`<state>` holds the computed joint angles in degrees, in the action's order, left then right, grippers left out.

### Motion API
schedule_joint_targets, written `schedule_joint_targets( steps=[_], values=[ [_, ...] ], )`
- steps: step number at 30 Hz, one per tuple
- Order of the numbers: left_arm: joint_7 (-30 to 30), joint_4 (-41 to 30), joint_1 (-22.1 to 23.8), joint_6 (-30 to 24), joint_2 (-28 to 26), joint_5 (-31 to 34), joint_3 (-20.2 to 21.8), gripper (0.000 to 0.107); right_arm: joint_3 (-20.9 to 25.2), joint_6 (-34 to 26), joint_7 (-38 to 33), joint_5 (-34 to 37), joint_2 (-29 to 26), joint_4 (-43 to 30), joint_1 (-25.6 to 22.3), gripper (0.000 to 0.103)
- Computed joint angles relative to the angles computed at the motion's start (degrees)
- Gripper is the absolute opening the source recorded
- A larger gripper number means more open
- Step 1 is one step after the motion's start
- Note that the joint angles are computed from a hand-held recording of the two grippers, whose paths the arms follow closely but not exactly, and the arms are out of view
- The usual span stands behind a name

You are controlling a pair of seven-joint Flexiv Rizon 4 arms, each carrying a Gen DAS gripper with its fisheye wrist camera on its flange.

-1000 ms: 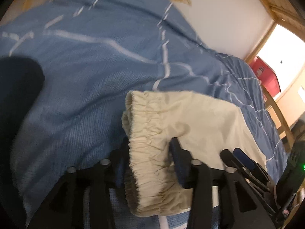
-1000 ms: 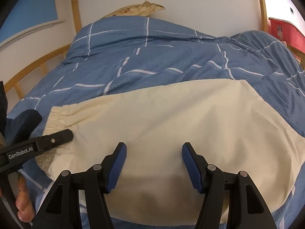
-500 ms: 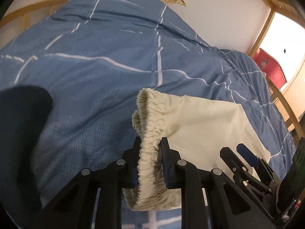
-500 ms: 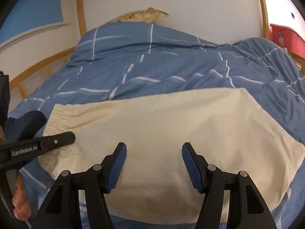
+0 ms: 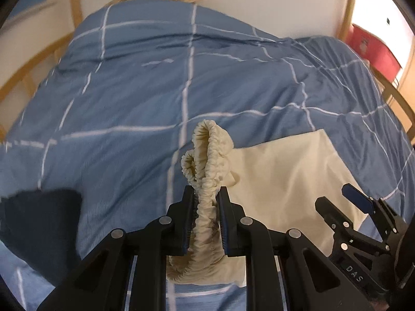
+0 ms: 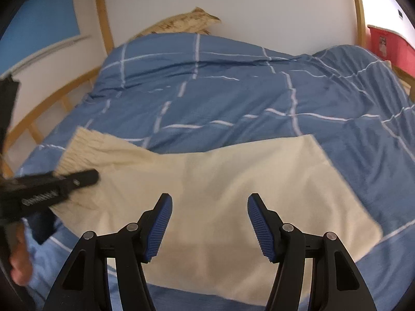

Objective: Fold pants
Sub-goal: 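Fold the waistband over toward the leg hems with the left gripper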

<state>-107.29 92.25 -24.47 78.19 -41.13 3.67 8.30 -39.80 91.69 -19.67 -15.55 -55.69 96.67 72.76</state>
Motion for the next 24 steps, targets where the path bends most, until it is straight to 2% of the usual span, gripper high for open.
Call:
schedule_joint_targets(
  steps=[2, 5, 10, 16, 20, 24],
  values=[
    [0.3, -3.5, -1.7, -3.6, -0.5, 0.6, 0.6, 0.018, 1.8, -0.1, -1.4, -0.5, 2.0, 1.3, -1.7, 0.061],
    [0.4, -9.1, -2.8, -8.8, -2.3, 1.4, 0.1, 0.018, 0.3, 0.5, -2.8, -0.6, 4.0, 4.5, -1.5, 0.061],
    [1.4, -20.4, -3.1, -18.4, -7.4, 1.2, -3.3, 0.018, 0.9, 2.0, -6.9, 0.5, 7.0, 8.5, -3.5, 0.061],
    [2.0, -35.8, -6.5, -28.5, -16.0, 3.5, -3.9, 0.018, -2.2, 5.7, -10.8, 4.5, 6.6, 12.9, -2.4, 0.061],
    [2.5, -46.0, -8.2, -34.5, -22.1, 4.4, -4.0, 0.018, -1.7, 6.9, -13.7, 7.7, 6.0, 14.4, -3.2, 0.061],
    [3.8, -56.3, -9.2, -40.4, -27.7, 4.3, -4.4, 0.019, 0.7, 9.6, -16.3, 11.1, 5.5, 15.1, -5.7, 0.061]
  ],
)
